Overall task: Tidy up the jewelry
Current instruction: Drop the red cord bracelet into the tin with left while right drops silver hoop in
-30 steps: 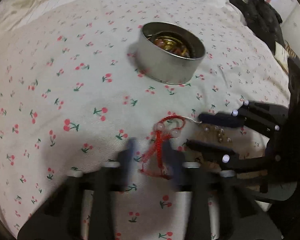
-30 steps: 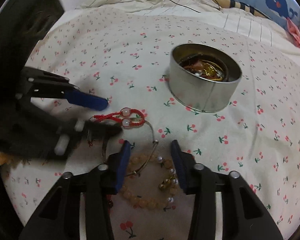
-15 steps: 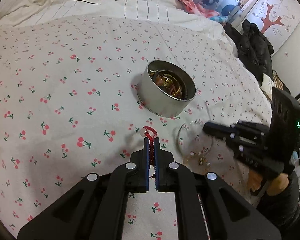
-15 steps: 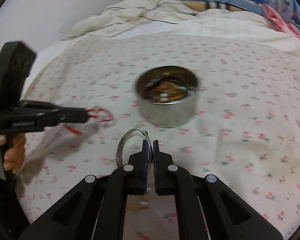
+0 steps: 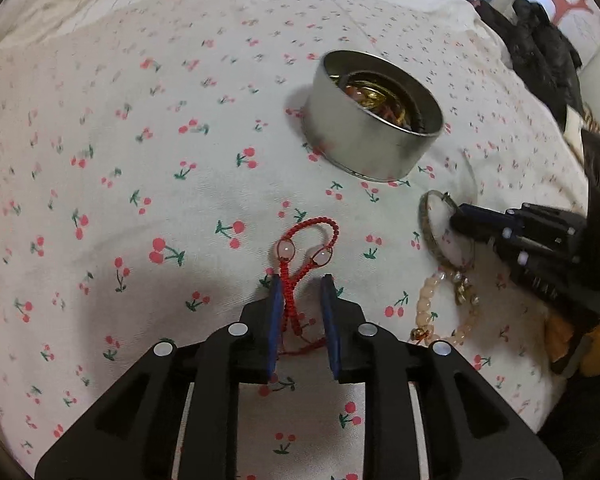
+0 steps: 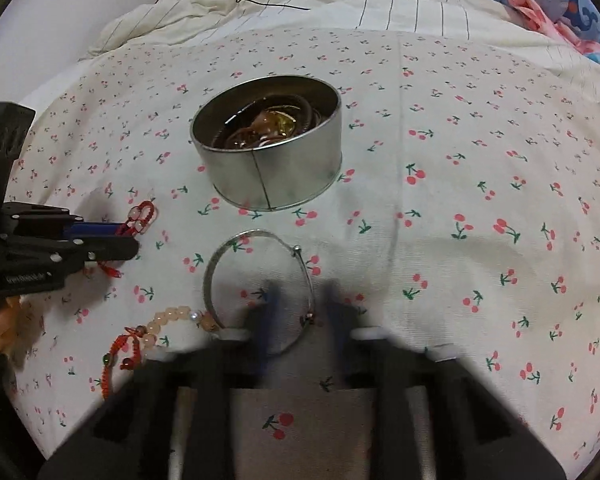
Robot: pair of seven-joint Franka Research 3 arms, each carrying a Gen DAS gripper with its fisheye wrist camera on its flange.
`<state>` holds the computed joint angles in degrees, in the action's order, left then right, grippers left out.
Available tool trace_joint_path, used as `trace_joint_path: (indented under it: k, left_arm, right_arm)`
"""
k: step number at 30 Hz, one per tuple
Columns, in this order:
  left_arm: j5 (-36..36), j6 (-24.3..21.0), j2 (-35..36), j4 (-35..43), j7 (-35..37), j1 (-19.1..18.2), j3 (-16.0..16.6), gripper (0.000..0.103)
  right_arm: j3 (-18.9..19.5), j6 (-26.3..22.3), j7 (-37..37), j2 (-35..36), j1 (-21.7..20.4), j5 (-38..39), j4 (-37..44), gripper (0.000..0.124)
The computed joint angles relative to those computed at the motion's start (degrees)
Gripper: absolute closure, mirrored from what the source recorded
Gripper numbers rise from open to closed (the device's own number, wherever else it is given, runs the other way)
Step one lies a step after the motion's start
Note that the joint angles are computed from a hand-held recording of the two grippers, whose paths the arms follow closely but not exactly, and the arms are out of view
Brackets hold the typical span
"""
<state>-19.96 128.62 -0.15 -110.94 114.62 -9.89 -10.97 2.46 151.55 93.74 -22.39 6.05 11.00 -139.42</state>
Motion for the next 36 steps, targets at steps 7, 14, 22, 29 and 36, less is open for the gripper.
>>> trace_joint_path:
  k: [7, 14, 22, 29, 36]
  left_arm:
    - [-5.6, 6.5, -3.9, -3.0, 5.9, -1.3, 0.2, 0.1]
    - [-9.7, 12.4, -6.6, -5.1, 10.5, -3.4, 1.5, 0.1]
    - [-11.3, 15.0, -7.9, -6.4, 13.8, -5.7, 1.6, 0.1]
    - [-13.4, 16.3, -7.6, -5.5, 15.8, -7.0, 1.7, 0.1]
    - [-13.3, 18.1, -5.6, -2.8, 16.1, -7.4, 0.9, 0.1]
  right_arm:
    - [-4.5, 5.3, -5.2, -3.4, 3.7, 9.9, -2.1, 0.119]
    - [-6.1, 7.3, -9.1, -5.5, 4.4, 15.9, -2.6, 0.119]
    - [-9.0, 10.8, -15.5, -8.0, 8.2, 24.1, -3.3, 0.119]
    - [-10.5, 12.3, -20.0, -8.2, 10.1, 29.8, -2.3, 0.119]
    - [-9.7, 14.3, -21.0, -7.7, 9.1, 30.4, -1.4, 0.119]
